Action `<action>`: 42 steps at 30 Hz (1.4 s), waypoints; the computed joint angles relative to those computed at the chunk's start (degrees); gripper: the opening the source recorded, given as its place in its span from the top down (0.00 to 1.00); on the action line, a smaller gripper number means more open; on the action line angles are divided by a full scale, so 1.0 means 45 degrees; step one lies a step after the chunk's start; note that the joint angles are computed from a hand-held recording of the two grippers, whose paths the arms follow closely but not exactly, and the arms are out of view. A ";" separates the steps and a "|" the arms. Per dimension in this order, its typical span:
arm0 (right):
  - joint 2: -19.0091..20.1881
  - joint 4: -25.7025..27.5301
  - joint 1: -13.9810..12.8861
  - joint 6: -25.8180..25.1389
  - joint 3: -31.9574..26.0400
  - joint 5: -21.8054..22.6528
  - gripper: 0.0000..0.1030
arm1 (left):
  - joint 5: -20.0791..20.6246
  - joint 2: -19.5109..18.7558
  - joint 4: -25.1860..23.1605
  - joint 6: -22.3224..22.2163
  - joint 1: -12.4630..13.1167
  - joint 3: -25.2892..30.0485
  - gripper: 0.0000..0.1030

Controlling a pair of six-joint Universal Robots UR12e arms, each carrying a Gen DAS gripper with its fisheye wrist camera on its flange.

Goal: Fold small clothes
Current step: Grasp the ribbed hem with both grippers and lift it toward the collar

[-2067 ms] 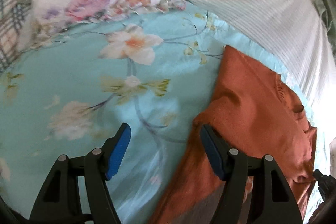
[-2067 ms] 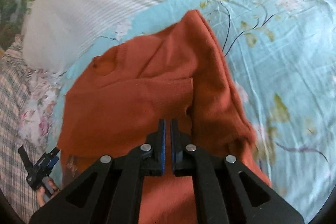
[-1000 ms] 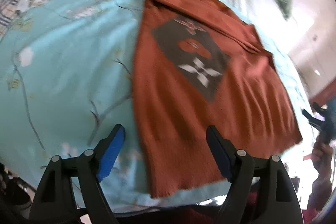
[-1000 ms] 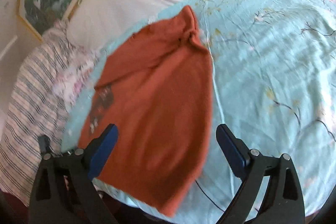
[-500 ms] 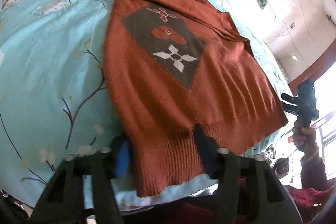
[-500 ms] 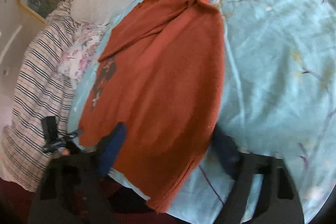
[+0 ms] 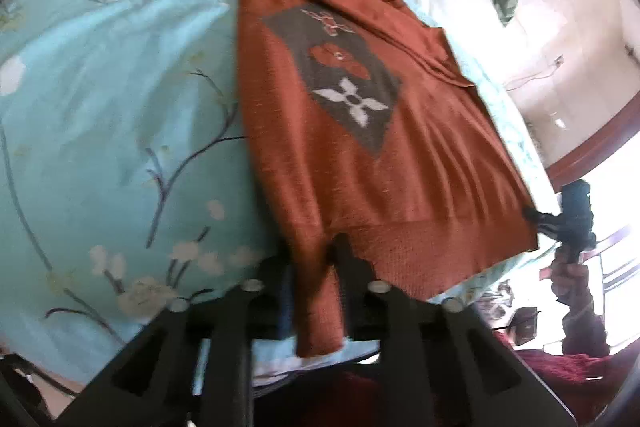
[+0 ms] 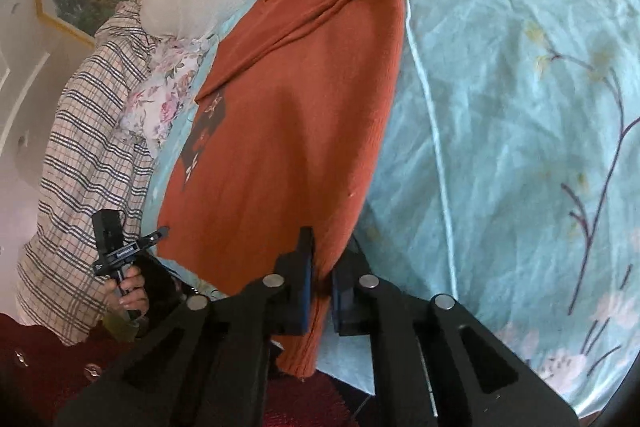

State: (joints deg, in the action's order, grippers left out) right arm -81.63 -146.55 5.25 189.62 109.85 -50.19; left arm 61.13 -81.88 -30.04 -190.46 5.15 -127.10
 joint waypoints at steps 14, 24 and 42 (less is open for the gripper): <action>0.0185 -0.4301 -0.0058 0.1604 0.0190 0.1286 0.93 | 0.1145 0.0103 0.4560 -0.2696 -0.0146 -0.0108 0.95; 0.1928 -0.4975 0.0198 0.2468 -0.3006 -0.0413 0.93 | 0.3349 -0.2118 0.5467 -0.2755 -0.0828 0.2964 0.95; 0.5779 -0.0485 0.0425 0.2468 -0.8609 -0.2884 0.93 | 0.5657 -0.7411 0.1336 -0.2608 -0.1122 0.9132 0.93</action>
